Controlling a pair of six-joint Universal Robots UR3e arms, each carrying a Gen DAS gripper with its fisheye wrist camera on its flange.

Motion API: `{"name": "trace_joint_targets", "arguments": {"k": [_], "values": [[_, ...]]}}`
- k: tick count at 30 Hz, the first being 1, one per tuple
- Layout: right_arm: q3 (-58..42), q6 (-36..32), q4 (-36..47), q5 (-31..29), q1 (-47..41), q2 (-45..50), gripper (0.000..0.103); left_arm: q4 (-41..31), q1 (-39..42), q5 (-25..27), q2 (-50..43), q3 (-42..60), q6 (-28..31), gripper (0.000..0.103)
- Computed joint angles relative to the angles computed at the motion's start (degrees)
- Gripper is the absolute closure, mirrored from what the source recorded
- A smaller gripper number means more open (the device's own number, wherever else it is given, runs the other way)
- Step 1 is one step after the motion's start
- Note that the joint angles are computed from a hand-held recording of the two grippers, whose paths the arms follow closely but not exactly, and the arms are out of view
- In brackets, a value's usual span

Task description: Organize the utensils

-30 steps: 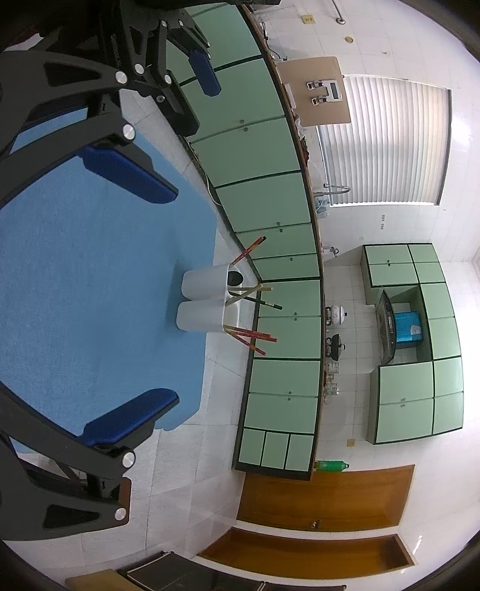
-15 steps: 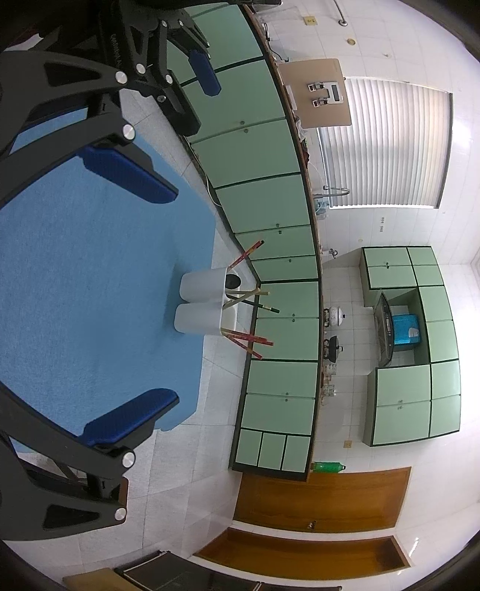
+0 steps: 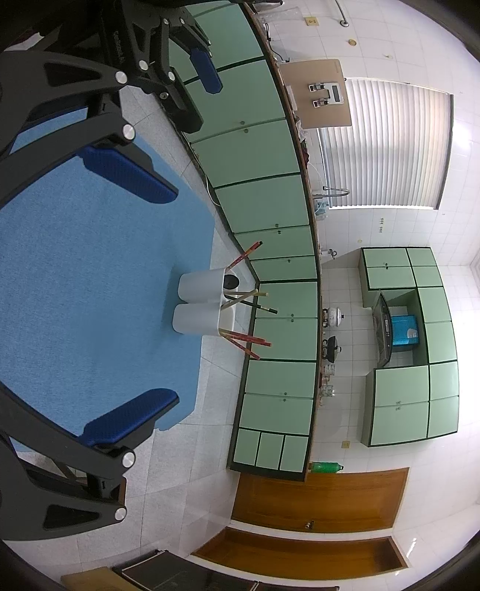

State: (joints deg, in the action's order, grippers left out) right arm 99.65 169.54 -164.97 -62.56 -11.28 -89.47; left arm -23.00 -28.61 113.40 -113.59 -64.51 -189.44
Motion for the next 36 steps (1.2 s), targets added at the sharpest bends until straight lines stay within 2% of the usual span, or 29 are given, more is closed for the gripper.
{"name": "trace_joint_targets", "arguments": {"k": [36], "values": [[-1.1,-0.3,1.5,0.3,-0.2,-0.1,0.006,0.1,0.3,-0.2,1.0,-1.2,0.2,0.006]]}}
